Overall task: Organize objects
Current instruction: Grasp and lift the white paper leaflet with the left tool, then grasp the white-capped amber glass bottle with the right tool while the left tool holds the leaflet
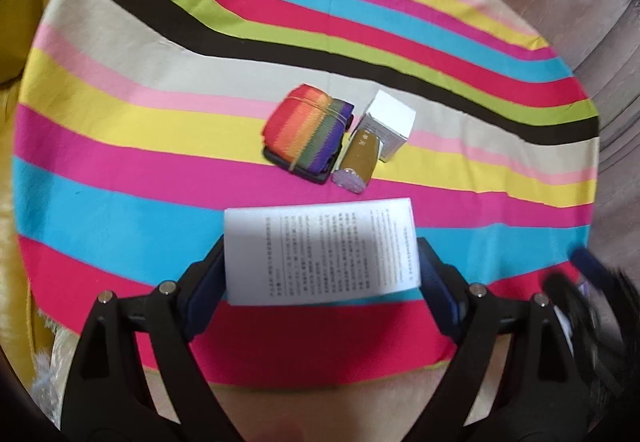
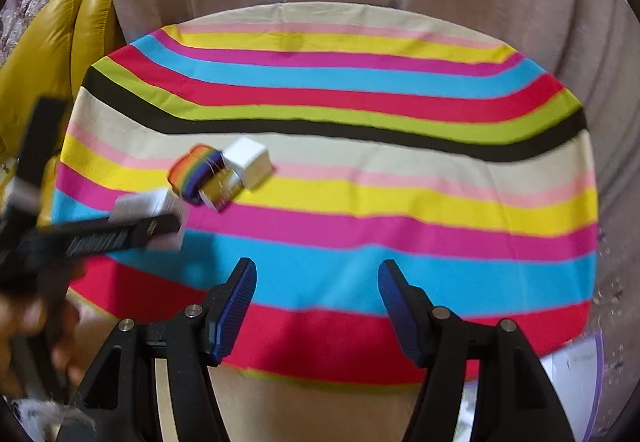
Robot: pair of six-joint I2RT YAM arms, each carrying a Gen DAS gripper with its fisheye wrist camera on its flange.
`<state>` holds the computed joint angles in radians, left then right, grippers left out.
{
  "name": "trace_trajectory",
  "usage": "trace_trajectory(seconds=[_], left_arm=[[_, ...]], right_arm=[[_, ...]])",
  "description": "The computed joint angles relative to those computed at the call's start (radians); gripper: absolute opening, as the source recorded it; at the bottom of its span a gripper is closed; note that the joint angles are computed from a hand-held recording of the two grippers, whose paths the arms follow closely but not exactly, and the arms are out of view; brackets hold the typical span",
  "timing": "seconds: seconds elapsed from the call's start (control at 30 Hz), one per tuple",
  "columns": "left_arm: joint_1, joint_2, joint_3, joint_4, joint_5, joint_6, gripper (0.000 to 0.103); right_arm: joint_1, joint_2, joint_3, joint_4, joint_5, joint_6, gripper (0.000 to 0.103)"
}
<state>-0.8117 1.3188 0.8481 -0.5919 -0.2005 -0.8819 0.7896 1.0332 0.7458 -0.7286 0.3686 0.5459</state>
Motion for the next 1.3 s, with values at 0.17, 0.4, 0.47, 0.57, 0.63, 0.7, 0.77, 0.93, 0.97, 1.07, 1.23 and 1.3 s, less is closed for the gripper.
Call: trace_trajectory(seconds=[0.17,0.4,0.47,0.57,0.63,0.7,0.77,0.93,0.97,1.07,1.23,1.3], left_arm=[[-0.006,-0.137,-0.083,-0.038,-0.054,-0.03,0.088],[0.01,-0.212,-0.132,-0.024,-0.124,-0.016,0.088],[0.014,-0.226,-0.145,-0.01,-0.134,-0.013,0.088],[0.036,-0.26,-0.168,0.001,-0.144,-0.009,0.088],[0.056,-0.279,-0.181,0.005,-0.152,-0.008,0.088],[0.075,-0.294,-0.194,0.012,-0.141,-0.005,0.088],[0.087,-0.293,-0.203,0.026,-0.124,0.003,0.088],[0.091,-0.294,-0.211,0.04,-0.111,0.006,0.088],[0.093,-0.294,-0.214,0.045,-0.108,0.006,0.088],[0.095,-0.293,-0.219,0.051,-0.103,0.008,0.088],[0.103,-0.289,-0.224,0.062,-0.096,0.023,0.088],[0.108,-0.285,-0.226,0.066,-0.092,0.028,0.088]], right_arm=[[-0.04,0.208,0.113,0.11,-0.063,-0.052,0.064],[-0.08,0.454,0.282,0.181,-0.188,0.014,0.064],[-0.083,0.533,0.351,0.177,-0.194,0.039,0.064],[-0.089,0.621,0.436,0.17,-0.188,0.062,0.064],[-0.103,0.679,0.485,0.157,-0.197,0.08,0.064],[-0.118,0.716,0.515,0.152,-0.216,0.094,0.064],[-0.127,0.765,0.553,0.149,-0.221,0.101,0.064],[-0.14,0.837,0.603,0.144,-0.194,0.101,0.059],[-0.138,0.845,0.608,0.139,-0.159,0.094,0.057],[-0.164,0.846,0.589,0.161,-0.201,0.082,0.048],[-0.163,0.851,0.603,0.147,-0.185,0.049,0.047],[-0.161,0.861,0.625,0.13,-0.2,0.037,0.047]])
